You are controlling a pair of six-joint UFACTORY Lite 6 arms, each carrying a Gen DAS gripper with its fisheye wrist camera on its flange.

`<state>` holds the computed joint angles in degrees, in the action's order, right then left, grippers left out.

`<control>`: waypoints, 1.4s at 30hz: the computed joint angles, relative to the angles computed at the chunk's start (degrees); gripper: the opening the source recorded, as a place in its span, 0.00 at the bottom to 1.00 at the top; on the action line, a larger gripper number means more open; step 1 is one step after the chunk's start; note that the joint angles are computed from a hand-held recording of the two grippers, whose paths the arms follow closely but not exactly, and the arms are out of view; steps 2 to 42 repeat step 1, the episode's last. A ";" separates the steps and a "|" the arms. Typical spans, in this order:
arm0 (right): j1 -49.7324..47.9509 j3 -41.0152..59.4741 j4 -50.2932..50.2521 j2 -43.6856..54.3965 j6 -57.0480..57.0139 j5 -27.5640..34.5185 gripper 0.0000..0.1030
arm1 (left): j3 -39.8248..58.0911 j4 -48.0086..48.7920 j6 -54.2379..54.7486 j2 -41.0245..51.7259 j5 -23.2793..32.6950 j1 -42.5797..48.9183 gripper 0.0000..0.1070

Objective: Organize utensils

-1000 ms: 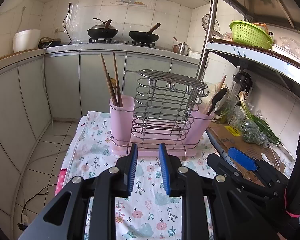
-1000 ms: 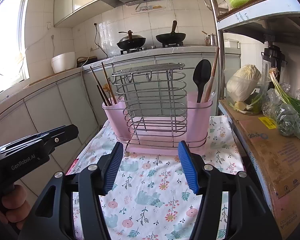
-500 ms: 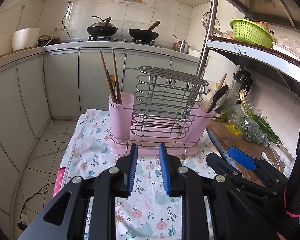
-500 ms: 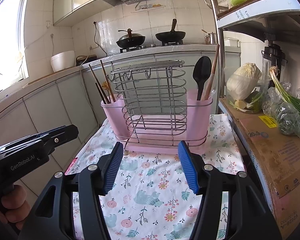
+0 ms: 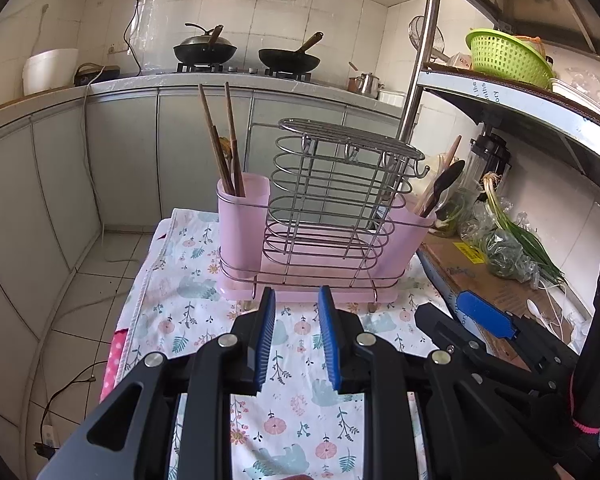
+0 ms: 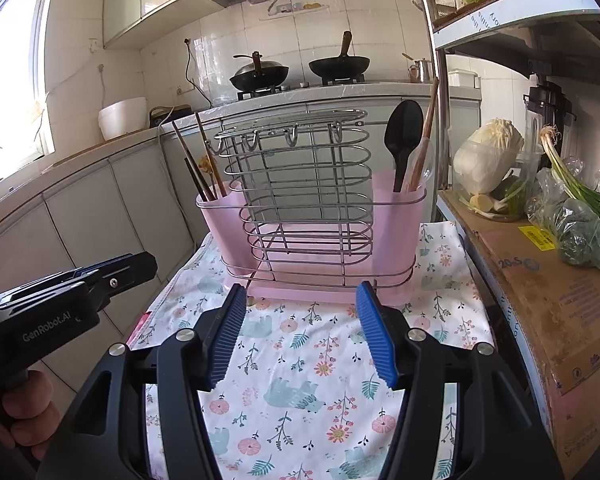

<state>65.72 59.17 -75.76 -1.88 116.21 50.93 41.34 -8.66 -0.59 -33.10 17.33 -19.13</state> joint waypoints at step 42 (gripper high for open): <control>-0.16 -0.09 0.00 0.09 0.06 -0.20 0.56 | 0.12 -0.30 0.31 0.33 -0.03 0.09 0.20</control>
